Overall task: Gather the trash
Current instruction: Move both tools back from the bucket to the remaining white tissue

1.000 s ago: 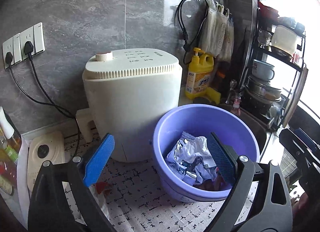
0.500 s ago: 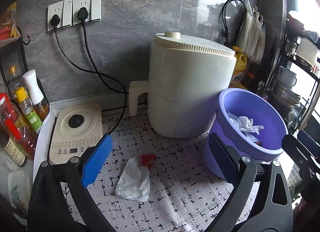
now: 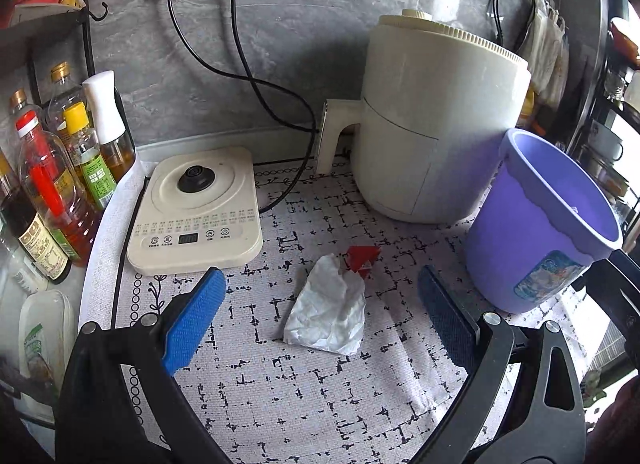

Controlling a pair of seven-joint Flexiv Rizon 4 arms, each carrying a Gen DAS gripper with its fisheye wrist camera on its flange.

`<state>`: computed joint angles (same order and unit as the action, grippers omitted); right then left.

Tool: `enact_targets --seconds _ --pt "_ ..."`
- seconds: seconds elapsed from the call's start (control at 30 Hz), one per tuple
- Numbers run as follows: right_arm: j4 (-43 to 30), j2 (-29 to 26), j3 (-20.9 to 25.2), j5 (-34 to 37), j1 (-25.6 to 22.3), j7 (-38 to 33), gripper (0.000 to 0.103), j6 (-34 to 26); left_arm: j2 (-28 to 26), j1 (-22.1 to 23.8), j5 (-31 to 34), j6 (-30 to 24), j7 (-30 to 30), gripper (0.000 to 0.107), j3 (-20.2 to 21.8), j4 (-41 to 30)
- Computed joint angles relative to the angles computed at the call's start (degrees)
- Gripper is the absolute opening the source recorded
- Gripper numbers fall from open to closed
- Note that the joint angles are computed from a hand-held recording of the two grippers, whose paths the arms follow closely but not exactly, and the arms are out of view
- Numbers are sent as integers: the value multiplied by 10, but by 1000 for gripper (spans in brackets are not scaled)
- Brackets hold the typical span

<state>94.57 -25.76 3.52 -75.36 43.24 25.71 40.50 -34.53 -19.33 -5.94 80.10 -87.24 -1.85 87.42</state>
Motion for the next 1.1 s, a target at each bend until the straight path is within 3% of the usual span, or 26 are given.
enact_targets --seconds 0.47,0.93,1.1 --pt "-21 -59 -29 17 -19 20 85 138 -51 -11 27 -58 -21 94 27 -35" --pt "-38 -93 -51 73 -10 -33 79 145 -96 -6 30 -123 -6 60 12 -84" --pt "-43 -100 -56 89 -8 -54 78 147 -105 -17 39 -119 -20 59 25 -94"
